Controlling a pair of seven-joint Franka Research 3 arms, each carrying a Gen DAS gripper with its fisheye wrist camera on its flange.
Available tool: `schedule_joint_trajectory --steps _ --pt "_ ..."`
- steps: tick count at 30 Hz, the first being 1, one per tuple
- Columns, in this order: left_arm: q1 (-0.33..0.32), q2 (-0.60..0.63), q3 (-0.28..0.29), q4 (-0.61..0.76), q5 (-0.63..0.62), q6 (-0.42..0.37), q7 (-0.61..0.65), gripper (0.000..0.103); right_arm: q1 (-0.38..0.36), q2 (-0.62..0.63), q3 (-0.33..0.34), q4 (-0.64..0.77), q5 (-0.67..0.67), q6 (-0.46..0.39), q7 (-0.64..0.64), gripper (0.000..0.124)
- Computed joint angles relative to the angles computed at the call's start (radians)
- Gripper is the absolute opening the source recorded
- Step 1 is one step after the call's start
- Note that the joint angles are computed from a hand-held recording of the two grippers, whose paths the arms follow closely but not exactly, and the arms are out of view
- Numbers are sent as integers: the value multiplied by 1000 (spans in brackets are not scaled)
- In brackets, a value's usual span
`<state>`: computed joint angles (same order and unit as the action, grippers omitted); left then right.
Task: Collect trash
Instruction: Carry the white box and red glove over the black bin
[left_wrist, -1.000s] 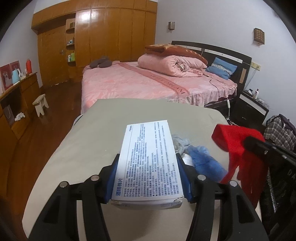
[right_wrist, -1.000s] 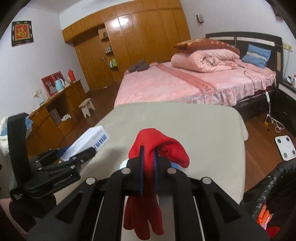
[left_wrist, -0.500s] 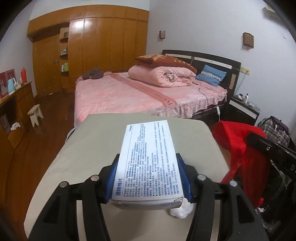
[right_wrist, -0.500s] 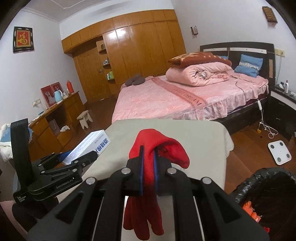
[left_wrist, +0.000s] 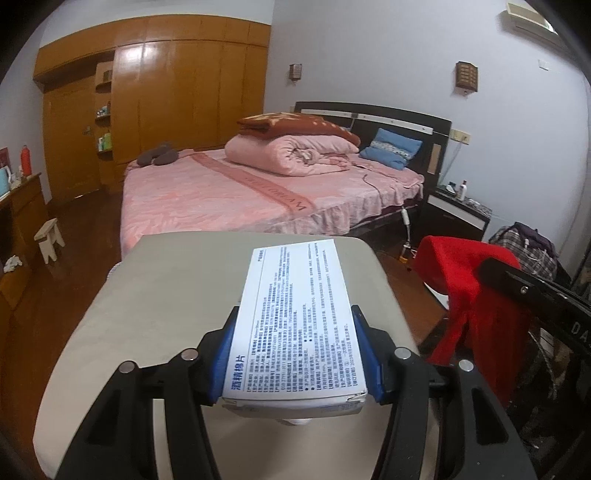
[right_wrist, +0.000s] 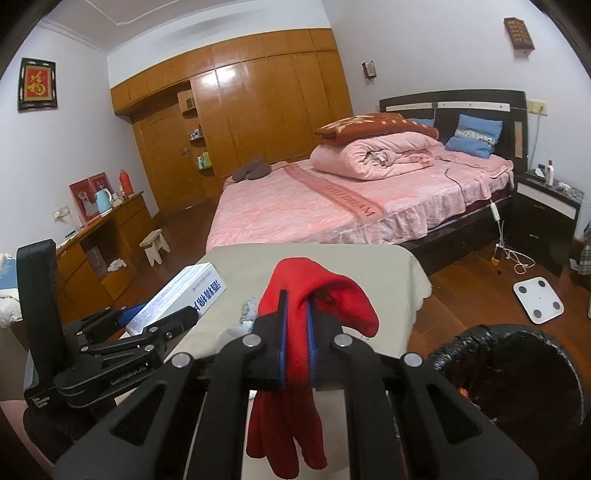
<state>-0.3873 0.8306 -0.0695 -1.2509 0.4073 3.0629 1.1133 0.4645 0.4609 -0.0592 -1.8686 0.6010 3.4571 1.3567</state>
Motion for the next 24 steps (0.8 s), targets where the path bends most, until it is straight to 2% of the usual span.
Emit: schedule_joint_trajectory --steps 5,12,18,24 --pt "-3 -1 -15 -1 0 3 18 56 -16 -15 20 -39 -1 18 6 8" --pt "-20 -23 18 -39 6 14 -9 56 -49 -2 53 -29 -35 21 23 8" --pt "-32 -21 47 -44 18 9 -41 56 -79 50 75 20 -79 -18 52 8" --pt "-42 3 94 -35 41 0 -92 56 -74 133 65 112 -119 -84 89 8"
